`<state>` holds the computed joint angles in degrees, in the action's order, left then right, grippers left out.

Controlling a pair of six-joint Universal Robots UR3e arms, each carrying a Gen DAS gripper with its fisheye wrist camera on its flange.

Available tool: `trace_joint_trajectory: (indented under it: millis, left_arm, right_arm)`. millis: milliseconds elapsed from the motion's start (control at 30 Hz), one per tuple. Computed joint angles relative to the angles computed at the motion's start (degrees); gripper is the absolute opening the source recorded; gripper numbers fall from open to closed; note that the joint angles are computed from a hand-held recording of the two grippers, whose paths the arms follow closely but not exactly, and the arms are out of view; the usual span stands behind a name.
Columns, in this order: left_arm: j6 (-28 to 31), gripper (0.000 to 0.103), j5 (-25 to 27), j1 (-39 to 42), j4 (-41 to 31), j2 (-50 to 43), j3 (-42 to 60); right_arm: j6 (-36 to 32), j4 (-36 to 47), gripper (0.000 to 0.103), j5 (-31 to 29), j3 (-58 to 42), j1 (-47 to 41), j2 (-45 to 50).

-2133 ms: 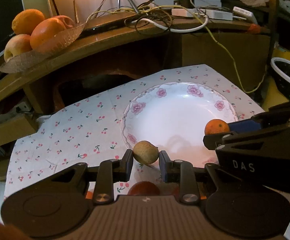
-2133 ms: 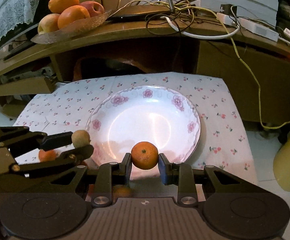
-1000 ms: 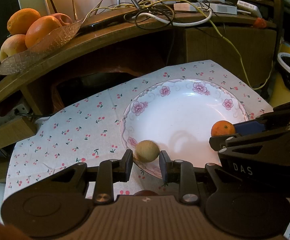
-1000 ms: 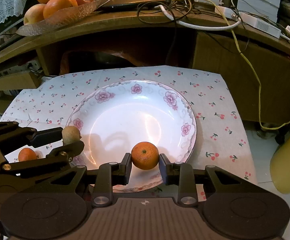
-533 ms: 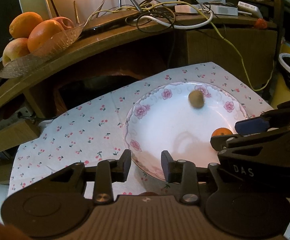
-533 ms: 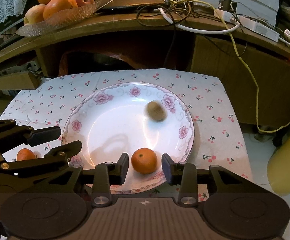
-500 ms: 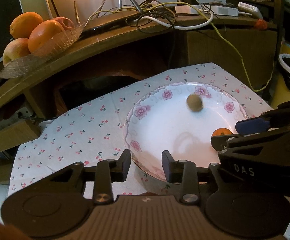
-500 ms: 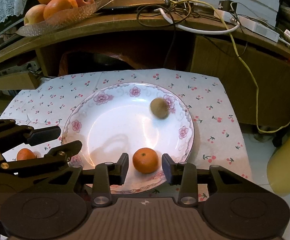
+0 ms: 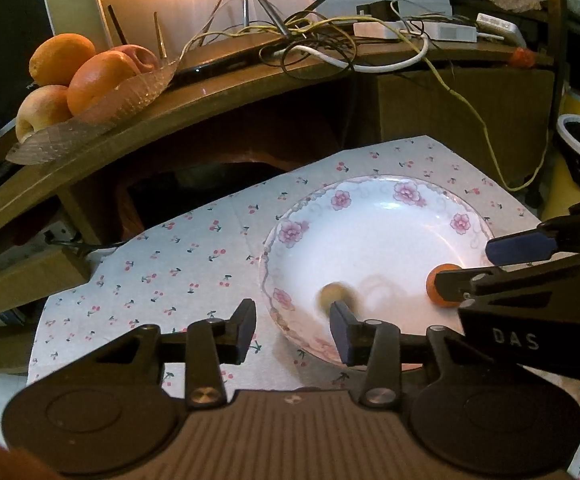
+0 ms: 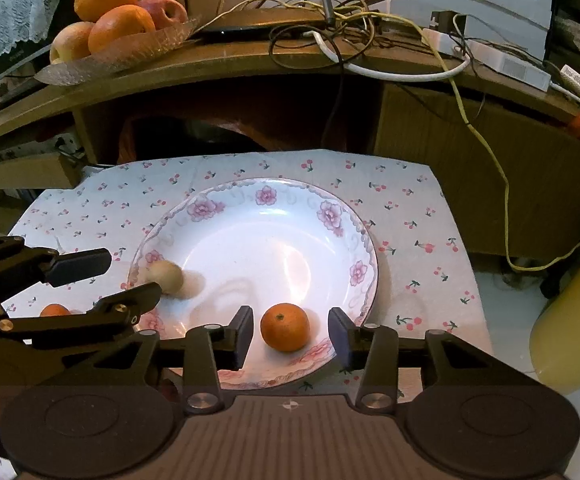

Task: Organize fruits
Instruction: 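Open left tool to drop the kiwi while right tool releases the tangerine onto the plate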

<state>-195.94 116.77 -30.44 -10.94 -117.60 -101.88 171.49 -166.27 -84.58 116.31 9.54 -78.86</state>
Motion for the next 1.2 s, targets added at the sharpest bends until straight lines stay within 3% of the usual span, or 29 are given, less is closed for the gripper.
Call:
trace_joint_trajectory:
  millis: [1200]
  left_arm:
    - [1.0,0.051,0.8,-1.5,1.8,1.5,-1.5]
  right_arm:
    - [-2.4,-3.7,0.043,-1.2,5.0,0.8,-4.3]
